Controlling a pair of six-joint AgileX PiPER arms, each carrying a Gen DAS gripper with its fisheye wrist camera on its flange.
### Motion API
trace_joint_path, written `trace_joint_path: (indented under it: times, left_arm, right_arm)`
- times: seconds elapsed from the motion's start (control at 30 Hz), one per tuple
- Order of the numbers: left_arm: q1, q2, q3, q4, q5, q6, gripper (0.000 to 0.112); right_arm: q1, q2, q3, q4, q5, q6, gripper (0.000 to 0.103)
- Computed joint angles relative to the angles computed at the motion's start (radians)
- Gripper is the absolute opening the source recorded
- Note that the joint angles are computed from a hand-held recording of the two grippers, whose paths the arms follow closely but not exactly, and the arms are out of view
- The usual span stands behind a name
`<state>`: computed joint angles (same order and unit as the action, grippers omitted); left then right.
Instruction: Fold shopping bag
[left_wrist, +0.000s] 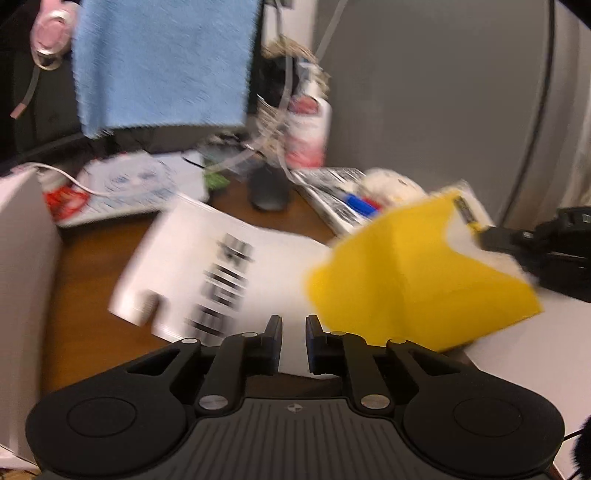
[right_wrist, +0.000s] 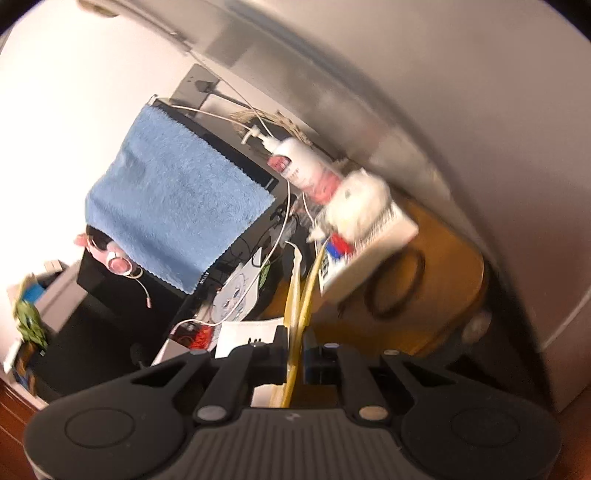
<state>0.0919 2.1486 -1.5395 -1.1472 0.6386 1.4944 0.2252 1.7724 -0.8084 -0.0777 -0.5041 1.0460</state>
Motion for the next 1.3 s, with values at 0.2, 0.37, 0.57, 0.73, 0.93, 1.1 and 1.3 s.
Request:
trace_joint_path:
  times: [0.2,0.37,0.57,0.73,0.93,1.1,1.3]
  left_arm:
    - [0.011,0.12,-0.198,0.095,-0.074,-0.128,0.009]
    - [0.01,0.235,-0.371,0.227,-0.016,-0.259,0.005]
    - [0.011,0.279,-0.423,0.293,0.054,-0.348,0.003]
    - [0.033,0.272,-0.419,0.282,0.132,-0.377,0.003]
    - [0.055,0.277,-0.419,0.247,0.21,-0.395,0.002]
    - [0.068,0.296,-0.446,0.23,0.243,-0.418,0.002]
    - [0.07,0.288,-0.424,0.209,0.232,-0.395,0.002]
  right_arm:
    - [-0.04,-0.033,-0.082,-0.216,0.137,0.107,0.007]
    - [-0.044,-0.041,-0.143,-0.325,0.201,0.154,0.007]
    - [-0.043,-0.031,-0.207,-0.415,0.24,0.22,0.007]
    - [-0.037,-0.003,-0.282,-0.462,0.235,0.254,0.007]
    - [-0.007,0.139,-0.482,-0.813,0.221,0.593,0.007]
    - [0.017,0.312,-0.663,-1.105,0.16,0.916,0.008]
    - [0.023,0.46,-0.785,-1.097,0.052,0.981,0.014]
